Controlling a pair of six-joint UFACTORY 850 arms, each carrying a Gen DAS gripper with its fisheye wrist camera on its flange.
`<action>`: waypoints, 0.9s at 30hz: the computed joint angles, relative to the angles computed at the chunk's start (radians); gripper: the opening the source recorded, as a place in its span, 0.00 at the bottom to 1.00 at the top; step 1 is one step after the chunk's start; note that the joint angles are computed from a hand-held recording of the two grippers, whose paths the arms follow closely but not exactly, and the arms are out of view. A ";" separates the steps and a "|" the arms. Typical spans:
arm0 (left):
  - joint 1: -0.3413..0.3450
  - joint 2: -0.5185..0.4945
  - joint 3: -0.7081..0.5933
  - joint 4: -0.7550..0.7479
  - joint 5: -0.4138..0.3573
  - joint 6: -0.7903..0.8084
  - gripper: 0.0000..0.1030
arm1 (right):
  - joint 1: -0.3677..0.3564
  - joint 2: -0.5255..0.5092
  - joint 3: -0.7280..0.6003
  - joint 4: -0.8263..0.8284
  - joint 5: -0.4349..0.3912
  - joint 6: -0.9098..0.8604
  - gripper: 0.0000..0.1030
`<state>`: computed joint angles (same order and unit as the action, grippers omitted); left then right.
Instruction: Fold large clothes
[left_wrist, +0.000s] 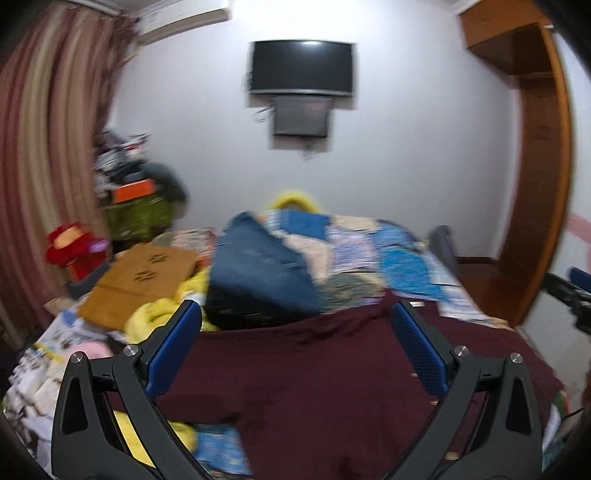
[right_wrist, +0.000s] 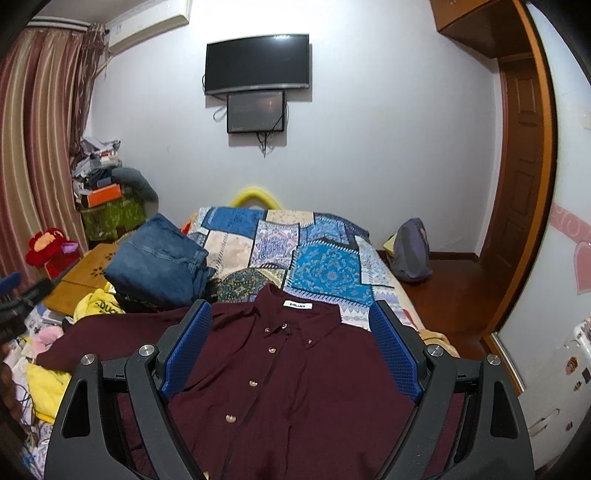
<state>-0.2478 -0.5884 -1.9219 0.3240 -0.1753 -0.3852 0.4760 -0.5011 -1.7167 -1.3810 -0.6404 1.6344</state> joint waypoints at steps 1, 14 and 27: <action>0.019 -0.025 -0.032 0.052 -0.033 -0.075 1.00 | -0.005 -0.009 -0.010 0.015 0.007 -0.018 0.82; 0.264 -0.343 -0.393 -0.353 -0.466 0.033 1.00 | -0.055 -0.166 -0.221 0.419 -0.001 -0.431 0.82; 0.434 -0.459 -0.323 -1.106 -0.548 0.283 0.99 | -0.062 -0.247 -0.349 0.504 -0.131 -0.524 0.82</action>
<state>0.1861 -1.0469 -2.2446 -0.7816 -0.7228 -0.1020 0.4142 -0.7483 -2.0660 -0.8773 -0.7712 1.1106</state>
